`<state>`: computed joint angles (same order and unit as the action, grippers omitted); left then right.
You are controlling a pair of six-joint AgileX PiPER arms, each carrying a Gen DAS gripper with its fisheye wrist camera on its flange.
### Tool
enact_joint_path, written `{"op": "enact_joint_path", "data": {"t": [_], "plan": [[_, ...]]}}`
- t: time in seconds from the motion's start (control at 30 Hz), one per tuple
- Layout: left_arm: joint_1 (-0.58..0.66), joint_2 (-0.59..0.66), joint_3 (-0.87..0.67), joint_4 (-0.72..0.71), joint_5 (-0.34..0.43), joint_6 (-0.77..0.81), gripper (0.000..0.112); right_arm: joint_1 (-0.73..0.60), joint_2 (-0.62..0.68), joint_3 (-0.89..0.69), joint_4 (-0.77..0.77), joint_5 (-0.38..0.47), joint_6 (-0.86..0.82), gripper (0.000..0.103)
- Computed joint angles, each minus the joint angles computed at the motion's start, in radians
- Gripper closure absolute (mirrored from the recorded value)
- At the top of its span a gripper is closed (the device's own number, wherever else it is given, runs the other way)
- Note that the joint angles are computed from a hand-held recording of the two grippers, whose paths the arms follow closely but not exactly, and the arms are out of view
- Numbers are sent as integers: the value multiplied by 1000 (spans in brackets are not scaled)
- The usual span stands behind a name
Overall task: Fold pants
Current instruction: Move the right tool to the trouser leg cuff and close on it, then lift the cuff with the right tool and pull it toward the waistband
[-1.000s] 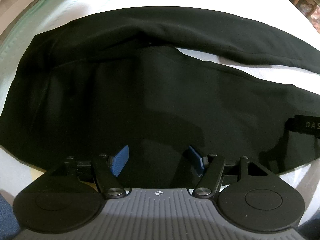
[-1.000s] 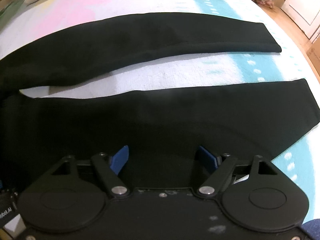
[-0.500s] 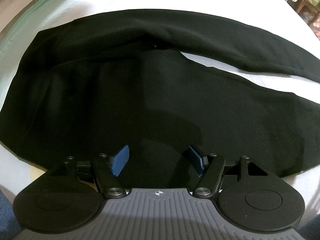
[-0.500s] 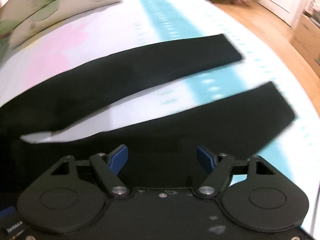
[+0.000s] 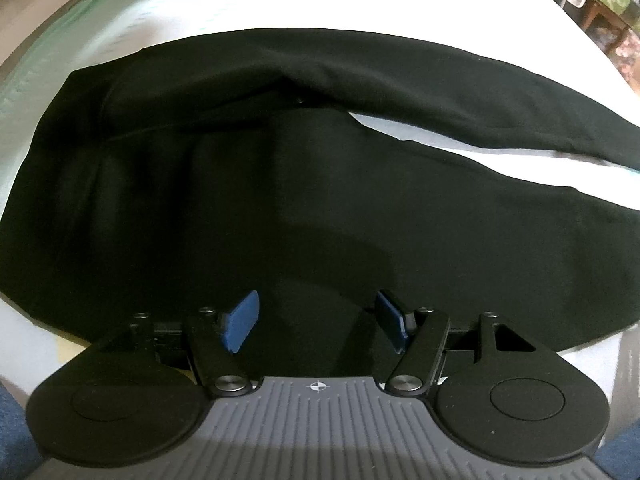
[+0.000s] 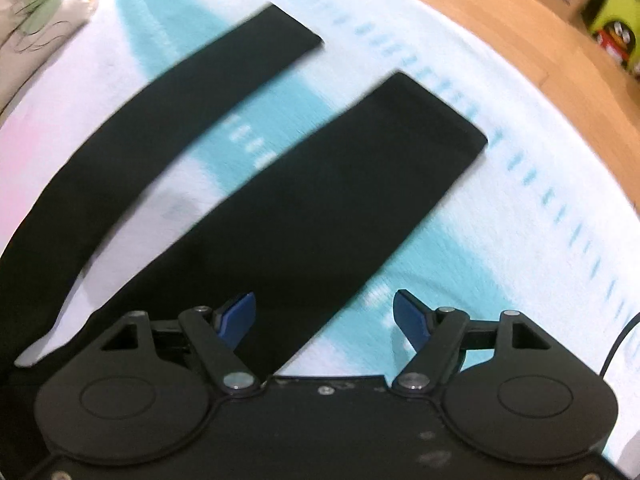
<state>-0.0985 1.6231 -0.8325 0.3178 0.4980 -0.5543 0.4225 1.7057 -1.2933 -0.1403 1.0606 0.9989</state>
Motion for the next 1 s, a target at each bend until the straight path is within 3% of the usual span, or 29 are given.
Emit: {"op": "enact_joint_path", "data": {"t": [0.07,0.27,0.37,0.4,0.47,0.5,0.6,0.83,1.0], "plan": [[25,-10,-1,-27,-3,53,49,-39,39,-17,68,-10,-21,25],[-3,-51,26,28,-11,-23,49,-88,0,-7,141,30,-39,19],[-12,-70,38,43,-9,-40,49,-78,24,28,144,-101,-38,26],[-14,-76,40,45,-7,-43,49,-86,-6,59,168,-144,-65,33],[-17,-86,44,50,-7,-49,49,-77,-68,106,145,-185,-56,65],[-20,-91,45,55,-5,-55,49,-70,-92,119,121,-193,-44,99],[-28,-102,49,67,6,-65,49,-83,-144,176,147,-269,-59,98],[-48,-135,59,86,-1,-79,49,-16,-257,227,-21,-317,41,99],[-71,-222,106,89,-48,-58,49,-19,-278,231,-25,-344,38,99]]}}
